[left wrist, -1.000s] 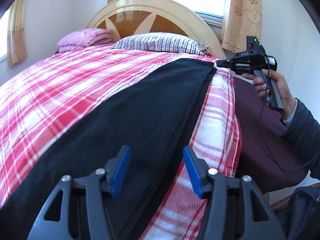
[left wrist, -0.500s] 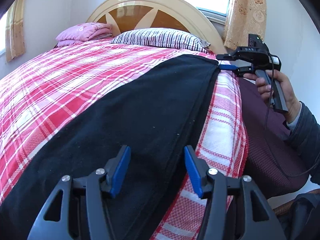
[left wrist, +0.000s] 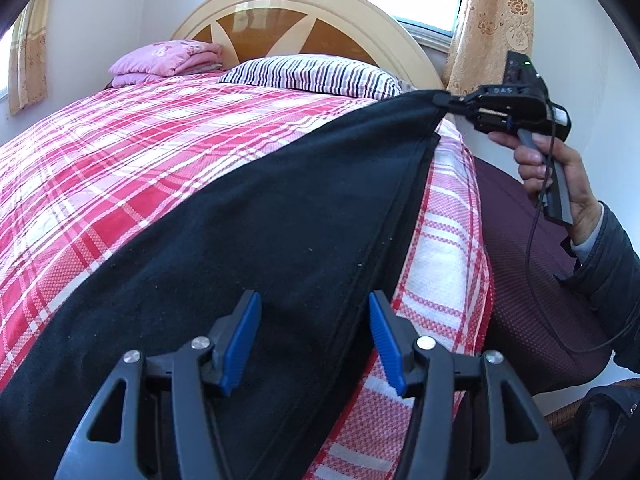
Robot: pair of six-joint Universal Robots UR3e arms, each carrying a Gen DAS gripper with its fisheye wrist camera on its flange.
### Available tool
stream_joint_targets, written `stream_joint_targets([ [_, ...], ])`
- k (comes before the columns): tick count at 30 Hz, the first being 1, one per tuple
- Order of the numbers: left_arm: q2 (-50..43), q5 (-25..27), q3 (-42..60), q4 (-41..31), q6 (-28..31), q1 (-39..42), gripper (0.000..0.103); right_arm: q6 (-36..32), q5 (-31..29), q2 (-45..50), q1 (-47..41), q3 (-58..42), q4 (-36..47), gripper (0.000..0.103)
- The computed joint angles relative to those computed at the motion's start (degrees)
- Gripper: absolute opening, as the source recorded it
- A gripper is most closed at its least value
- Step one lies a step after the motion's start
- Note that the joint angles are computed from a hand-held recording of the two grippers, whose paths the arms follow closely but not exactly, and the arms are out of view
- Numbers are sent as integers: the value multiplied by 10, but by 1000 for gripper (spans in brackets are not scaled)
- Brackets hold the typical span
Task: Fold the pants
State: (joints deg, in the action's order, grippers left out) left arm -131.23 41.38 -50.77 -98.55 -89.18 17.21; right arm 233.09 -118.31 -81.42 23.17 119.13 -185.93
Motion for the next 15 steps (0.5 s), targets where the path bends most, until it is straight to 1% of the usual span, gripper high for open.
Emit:
stream_joint_targets([
  [4, -7, 1, 17, -23, 11, 3, 57, 26, 20, -10, -24, 52, -19, 4],
  [6, -10, 3, 27, -44, 24, 5, 57, 34, 49, -8, -44, 78, -40, 4],
  [8, -9, 6, 31, -64, 44, 8, 57, 34, 40, 0, -47, 84, -46, 5],
  [10, -2, 8, 19, -61, 57, 10, 57, 29, 42, 4, -51, 93, -70, 6],
  [11, 7, 8, 1, -45, 58, 11, 57, 31, 35, -1, -47, 86, -48, 13],
  [12, 14, 7, -15, -30, 57, 12, 57, 40, 9, -13, -34, 65, 15, 20],
  [13, 15, 7, -18, -23, 53, 12, 57, 51, -8, -26, -23, 51, 61, 40],
  [14, 17, 6, -23, -13, 45, 12, 57, 59, -14, -35, -15, 55, 58, 52],
  [15, 20, 5, -31, -3, 36, 12, 58, 71, -25, -43, -4, 63, 45, 52],
])
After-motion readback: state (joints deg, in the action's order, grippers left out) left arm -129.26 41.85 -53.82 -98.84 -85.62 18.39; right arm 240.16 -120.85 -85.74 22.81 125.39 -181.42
